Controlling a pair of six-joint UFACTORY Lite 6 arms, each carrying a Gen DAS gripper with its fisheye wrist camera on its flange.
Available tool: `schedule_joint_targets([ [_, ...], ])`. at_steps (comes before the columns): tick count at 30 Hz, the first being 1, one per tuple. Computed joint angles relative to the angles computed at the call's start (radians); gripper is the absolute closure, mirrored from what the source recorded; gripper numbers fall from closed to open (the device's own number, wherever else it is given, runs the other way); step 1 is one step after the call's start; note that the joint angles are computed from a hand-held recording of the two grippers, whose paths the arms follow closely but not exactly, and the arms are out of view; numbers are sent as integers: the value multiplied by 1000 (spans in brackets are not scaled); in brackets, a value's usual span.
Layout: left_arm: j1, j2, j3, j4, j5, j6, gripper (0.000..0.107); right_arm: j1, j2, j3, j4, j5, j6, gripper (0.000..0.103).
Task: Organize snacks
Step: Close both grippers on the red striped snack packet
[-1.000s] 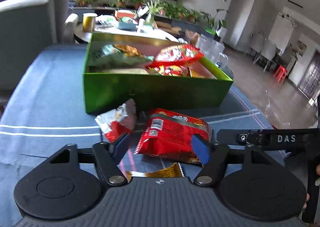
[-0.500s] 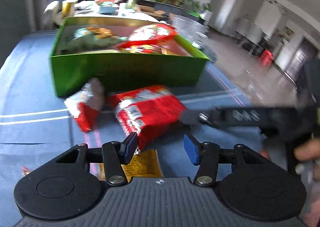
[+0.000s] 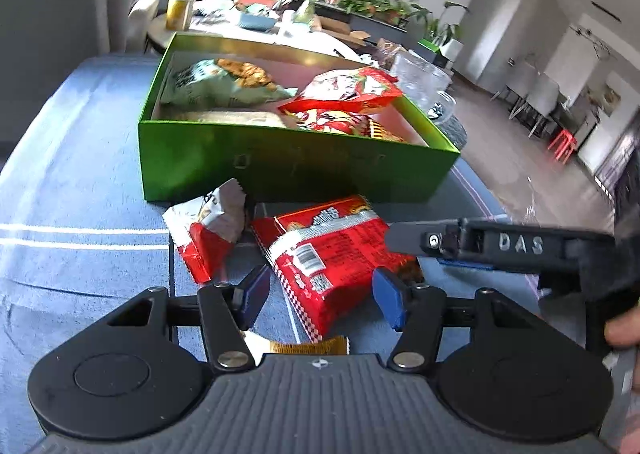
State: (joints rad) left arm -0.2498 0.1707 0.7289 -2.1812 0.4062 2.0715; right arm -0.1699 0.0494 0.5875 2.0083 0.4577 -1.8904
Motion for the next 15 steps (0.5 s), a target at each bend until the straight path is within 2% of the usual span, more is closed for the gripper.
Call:
schedule_joint_targets([
  [4,18,29,43,86,12,-102,59,23,0,2,10,-6,-10,0],
  [15,-16,82,84,134,-15,-130,59,53,26,37,-3,-8,53,0],
])
